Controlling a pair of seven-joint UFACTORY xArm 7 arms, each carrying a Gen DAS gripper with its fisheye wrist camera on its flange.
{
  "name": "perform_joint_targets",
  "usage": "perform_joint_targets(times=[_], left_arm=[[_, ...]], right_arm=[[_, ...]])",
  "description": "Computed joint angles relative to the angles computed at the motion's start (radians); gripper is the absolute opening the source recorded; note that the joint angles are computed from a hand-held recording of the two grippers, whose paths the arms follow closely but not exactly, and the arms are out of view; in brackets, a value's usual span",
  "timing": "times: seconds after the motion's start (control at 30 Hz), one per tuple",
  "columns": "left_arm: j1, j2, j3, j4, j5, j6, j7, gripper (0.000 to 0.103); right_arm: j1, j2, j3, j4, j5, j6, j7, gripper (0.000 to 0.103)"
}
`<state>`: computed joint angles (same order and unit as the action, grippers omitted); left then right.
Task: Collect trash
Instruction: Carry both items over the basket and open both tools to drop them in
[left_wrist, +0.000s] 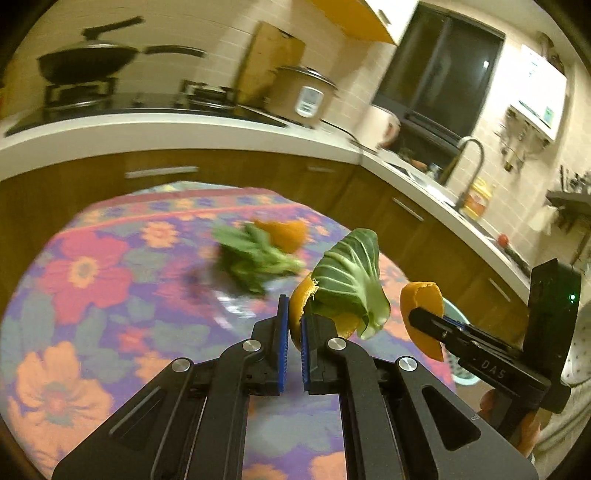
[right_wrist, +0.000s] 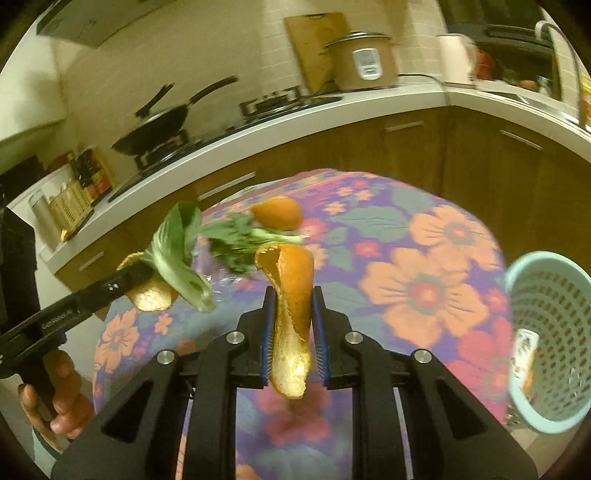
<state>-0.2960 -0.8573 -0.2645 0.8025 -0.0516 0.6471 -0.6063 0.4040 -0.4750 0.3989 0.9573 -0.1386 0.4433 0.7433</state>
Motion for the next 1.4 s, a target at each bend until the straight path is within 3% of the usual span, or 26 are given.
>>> perform_joint_targets(times=[0.27,0.57,0.67,0.9,1.03,1.13,1.23,1.4], left_arm=[[-0.052,0.246,-0.078,0.155,0.006,-0.102,-0.009,0.004],[-0.114,0.536,-0.139,0.371,0.105,-0.152,-0.034,0.004],[-0.129,0.636,-0.161,0.455,0.182,-0.136,-0.076,0.004],[-0.233,0.849,-0.140,0.629,0.287,-0.079,-0.110,0.004],[-0.305,0.945,-0.106,0.725,0.396,-0.004,-0.168,0.004],[-0.350,1.002,-0.074,0.787,0.405,0.028,-0.153,0.004],[-0.388,1.036,-0.040,0.828,0.401,0.052,-0.135,0.008],[-0.425,1.029,0.002,0.823,0.408,0.035,-0.135,0.039]], right_arm=[[-0.039,-0.241,-0.106,-0.182,0.057,0.035,-0.025,0.016],[-0.136,-0.416,-0.173,-0.329,0.100,0.080,-0.072,0.016],[-0.164,-0.448,-0.188,-0.368,0.108,0.094,-0.085,0.016],[-0.205,-0.473,-0.232,-0.428,0.150,0.126,-0.089,0.016],[-0.221,-0.452,-0.266,-0.455,0.195,0.139,-0.066,0.016],[-0.231,-0.444,-0.284,-0.469,0.208,0.142,-0.073,0.019],[-0.238,-0.431,-0.292,-0.461,0.211,0.158,-0.090,0.020],[-0.241,-0.421,-0.296,-0.457,0.224,0.169,-0.106,0.026]])
